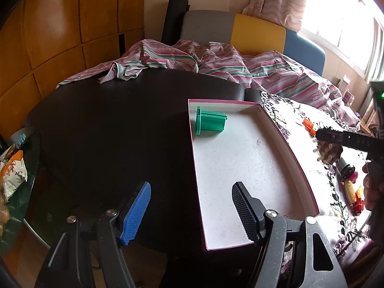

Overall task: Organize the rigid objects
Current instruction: 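Carry the brown knob with the right tool over the pink tray, then lower the brown knob into the tray and open the right tool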

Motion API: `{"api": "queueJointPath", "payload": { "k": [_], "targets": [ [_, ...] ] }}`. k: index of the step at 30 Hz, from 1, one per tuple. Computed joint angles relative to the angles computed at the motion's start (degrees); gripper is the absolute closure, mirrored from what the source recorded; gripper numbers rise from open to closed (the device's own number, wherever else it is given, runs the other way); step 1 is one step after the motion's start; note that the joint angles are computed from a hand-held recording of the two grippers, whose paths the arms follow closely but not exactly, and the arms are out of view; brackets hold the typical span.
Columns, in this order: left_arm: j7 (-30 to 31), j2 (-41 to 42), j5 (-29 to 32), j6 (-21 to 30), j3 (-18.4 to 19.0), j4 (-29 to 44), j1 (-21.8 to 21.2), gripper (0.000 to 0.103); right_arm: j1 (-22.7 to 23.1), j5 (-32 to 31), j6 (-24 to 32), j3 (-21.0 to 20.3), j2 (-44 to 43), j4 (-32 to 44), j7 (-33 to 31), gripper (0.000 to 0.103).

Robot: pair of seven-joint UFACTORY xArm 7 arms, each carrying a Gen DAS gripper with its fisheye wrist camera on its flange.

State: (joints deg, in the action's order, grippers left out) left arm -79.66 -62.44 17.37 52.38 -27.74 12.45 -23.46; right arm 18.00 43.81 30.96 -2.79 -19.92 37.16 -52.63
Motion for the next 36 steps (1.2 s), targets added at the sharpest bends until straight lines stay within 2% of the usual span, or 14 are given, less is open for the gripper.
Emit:
{"api": "queueJointPath", "payload": {
  "k": [7,14,20,25,36],
  "targets": [
    [-0.05,-2.17,-0.47,1.47,0.5,-1.12,-0.8,0.032,4.27,1.68,1.05,3.13,0.43,0.22,0.27,0.029],
    [0.19,-4.44,-1.14,2.77,1.33,-2.64,-1.3,0.032,6.92,2.26,1.91,6.95,6.42,3.86,3.31,0.029],
    [0.41,-5.8,-1.78,3.49,1.93,-3.68,-1.44,0.032,7.98,-1.89,-1.51,11.77,13.85,8.11,10.01,0.029],
    [0.3,-6.9,-2.44,4.48,2.01,-4.37,-1.96,0.032,8.07,-4.99,-3.12,14.01,18.73,10.53,14.44,0.028],
    [-0.08,-7.27,-2.61,5.42,1.57,-4.2,-2.37,0.032,7.78,-0.75,-3.83,14.49,17.19,10.53,10.89,0.028]
  ]
}}
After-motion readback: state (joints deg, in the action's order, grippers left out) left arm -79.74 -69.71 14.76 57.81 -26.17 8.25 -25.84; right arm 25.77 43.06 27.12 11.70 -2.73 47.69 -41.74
